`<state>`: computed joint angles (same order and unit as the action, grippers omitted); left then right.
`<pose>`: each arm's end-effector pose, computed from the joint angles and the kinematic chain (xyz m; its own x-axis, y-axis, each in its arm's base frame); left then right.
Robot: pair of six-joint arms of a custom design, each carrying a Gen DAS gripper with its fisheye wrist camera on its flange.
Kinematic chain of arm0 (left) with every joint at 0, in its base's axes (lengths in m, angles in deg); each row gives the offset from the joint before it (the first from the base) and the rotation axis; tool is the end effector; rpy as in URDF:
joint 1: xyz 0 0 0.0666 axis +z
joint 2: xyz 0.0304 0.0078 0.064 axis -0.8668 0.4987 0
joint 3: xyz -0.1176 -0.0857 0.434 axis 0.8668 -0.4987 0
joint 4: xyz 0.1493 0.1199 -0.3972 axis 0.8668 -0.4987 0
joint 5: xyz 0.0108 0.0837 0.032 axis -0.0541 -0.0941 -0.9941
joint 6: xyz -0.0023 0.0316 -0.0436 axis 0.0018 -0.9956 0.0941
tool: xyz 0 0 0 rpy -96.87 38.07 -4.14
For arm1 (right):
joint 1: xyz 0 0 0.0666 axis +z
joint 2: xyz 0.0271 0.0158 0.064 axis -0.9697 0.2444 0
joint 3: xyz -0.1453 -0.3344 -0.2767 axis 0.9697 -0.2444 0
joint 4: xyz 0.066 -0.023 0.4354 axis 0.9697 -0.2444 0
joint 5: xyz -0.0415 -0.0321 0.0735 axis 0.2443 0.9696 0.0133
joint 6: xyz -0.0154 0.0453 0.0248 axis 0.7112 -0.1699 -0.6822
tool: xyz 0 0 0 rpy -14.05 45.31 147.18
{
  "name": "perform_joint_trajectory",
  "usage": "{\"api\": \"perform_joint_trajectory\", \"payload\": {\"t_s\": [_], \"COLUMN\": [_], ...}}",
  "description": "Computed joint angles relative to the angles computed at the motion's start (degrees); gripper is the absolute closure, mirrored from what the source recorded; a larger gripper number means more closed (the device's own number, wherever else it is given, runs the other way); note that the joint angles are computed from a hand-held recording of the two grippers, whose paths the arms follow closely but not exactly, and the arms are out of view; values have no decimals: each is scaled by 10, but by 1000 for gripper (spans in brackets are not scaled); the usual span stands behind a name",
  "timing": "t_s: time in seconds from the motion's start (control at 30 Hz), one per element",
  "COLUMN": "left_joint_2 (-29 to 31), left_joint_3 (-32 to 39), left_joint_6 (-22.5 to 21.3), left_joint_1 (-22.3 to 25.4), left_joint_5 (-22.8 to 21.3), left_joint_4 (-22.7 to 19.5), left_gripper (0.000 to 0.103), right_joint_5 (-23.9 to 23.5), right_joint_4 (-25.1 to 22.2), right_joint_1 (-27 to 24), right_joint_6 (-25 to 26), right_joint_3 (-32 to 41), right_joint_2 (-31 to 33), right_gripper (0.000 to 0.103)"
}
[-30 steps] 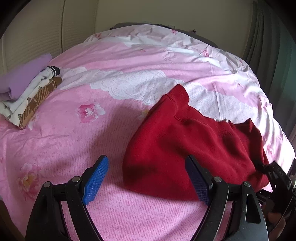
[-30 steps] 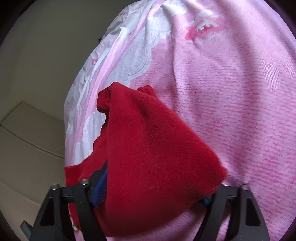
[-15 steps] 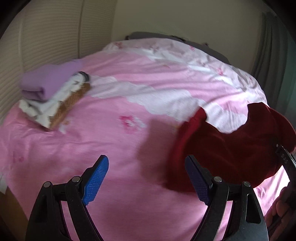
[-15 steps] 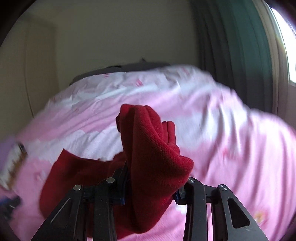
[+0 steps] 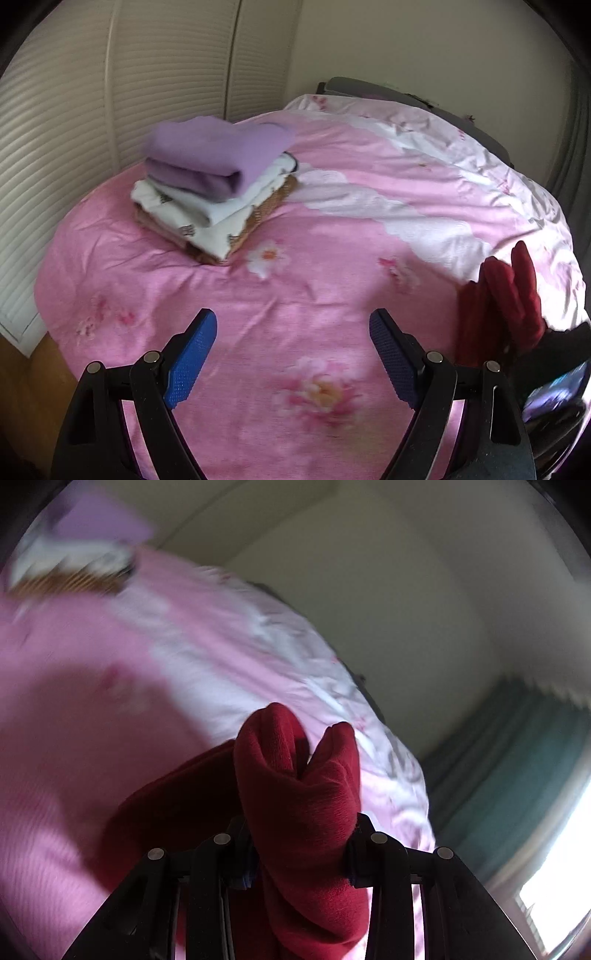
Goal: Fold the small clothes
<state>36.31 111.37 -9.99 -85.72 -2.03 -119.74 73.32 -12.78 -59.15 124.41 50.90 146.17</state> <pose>0.6093 -0.2721 0.5480 -0.5432 -0.4034 -0.7363 -0.4462 0.8816 -0.1539 0.6770 0.1862 0.4952 -0.3027 -0.7737 -0.5566 -0.1066 0.6078 -0.7869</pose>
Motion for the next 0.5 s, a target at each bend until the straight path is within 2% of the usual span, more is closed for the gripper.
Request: {"api": "perform_joint_trajectory", "payload": {"t_s": [0.1,0.13,0.23,0.37,0.5], "left_joint_2": [-5,-3,5,9,14], "left_joint_3": [-12,-12,-7,-2,17], "left_joint_6": [2,2,-4,-15,-23], "left_joint_1": [4,4,3,1,-1], "left_joint_5": [5,7,15,26,22], "left_joint_4": [5,6,1,0,-4], "left_gripper": [18,18,18,18,18], "right_joint_5": [-17,-21,-25,-28,-39], "right_joint_4": [0,0,47,45,52], "right_joint_1": [7,10,19,17,10], "right_joint_6": [42,74,147,141,126], "right_joint_3": [-27,-39,-88,-86,-90], "right_joint_2": [-8,-10,-21,-24,-39], "right_gripper": [67,66,66,65,46]}}
